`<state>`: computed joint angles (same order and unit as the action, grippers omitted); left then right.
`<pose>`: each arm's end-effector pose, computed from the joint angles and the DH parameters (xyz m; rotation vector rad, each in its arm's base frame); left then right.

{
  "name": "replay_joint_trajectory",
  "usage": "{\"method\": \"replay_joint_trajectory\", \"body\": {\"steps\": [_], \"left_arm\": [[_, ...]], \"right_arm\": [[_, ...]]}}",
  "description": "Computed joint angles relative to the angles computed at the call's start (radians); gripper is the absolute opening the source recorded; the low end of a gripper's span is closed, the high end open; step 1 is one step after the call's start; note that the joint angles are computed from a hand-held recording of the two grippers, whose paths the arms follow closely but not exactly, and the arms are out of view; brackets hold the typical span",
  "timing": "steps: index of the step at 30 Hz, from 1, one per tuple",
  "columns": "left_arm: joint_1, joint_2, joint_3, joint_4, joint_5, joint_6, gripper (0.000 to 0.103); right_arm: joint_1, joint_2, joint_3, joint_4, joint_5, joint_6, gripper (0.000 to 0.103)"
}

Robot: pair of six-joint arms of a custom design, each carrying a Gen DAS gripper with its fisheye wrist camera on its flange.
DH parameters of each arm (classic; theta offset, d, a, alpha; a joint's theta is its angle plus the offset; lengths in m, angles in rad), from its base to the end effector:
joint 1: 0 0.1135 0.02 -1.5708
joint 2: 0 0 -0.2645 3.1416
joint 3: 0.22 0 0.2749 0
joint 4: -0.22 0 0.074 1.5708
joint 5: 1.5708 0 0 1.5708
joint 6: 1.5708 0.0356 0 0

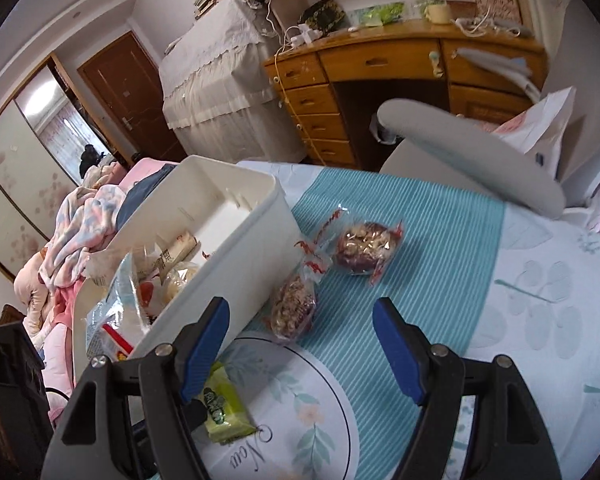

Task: Organize snacks
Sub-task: 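Reach the left tool to the green wrapped cake while the right tool reaches the red-tied nut bag, then grasp the green wrapped cake with the left tool while the right tool grasps the nut bag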

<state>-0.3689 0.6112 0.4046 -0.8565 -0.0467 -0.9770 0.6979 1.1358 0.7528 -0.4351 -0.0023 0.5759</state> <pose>0.1233 -0.0459 0.1732 -0.8209 2.5617 -0.3859 0.1951 0.1637 0.2288 -0.1520 2.4704 0.5840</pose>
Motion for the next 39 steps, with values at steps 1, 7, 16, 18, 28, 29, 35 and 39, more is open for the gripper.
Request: {"method": "replay_joint_trajectory", "body": {"steps": [1, 7, 16, 18, 28, 29, 35, 39], "left_arm": [[-0.004, 0.024, -0.003, 0.02, 0.0, -0.004, 0.08], [0.004, 0.183, 0.002, 0.125, -0.009, 0.016, 0.068], [-0.053, 0.373, 0.031, 0.258, -0.073, -0.016, 0.059], [-0.04, 0.388, 0.039, 0.262, -0.07, 0.005, 0.056], [0.027, 0.393, 0.051, 0.248, -0.021, 0.062, 0.04], [0.037, 0.39, 0.052, 0.243, -0.011, 0.072, 0.04], [0.066, 0.35, 0.044, 0.175, 0.048, 0.098, 0.039], [0.092, 0.333, 0.049, 0.112, 0.088, 0.116, 0.038]], "right_arm": [[-0.012, 0.008, -0.011, 0.023, -0.018, -0.001, 0.075], [-0.068, 0.08, -0.023, 0.1, -0.097, -0.003, 0.075], [-0.049, 0.205, 0.017, 0.137, -0.128, 0.026, 0.073], [-0.045, 0.225, 0.027, 0.132, -0.127, 0.027, 0.065], [-0.044, 0.244, 0.031, 0.131, -0.162, 0.078, 0.032], [-0.041, 0.246, 0.036, 0.129, -0.16, 0.085, 0.03], [-0.03, 0.17, -0.001, 0.069, -0.144, 0.159, 0.03], [-0.025, 0.105, -0.044, 0.033, -0.159, 0.242, 0.03]]}}
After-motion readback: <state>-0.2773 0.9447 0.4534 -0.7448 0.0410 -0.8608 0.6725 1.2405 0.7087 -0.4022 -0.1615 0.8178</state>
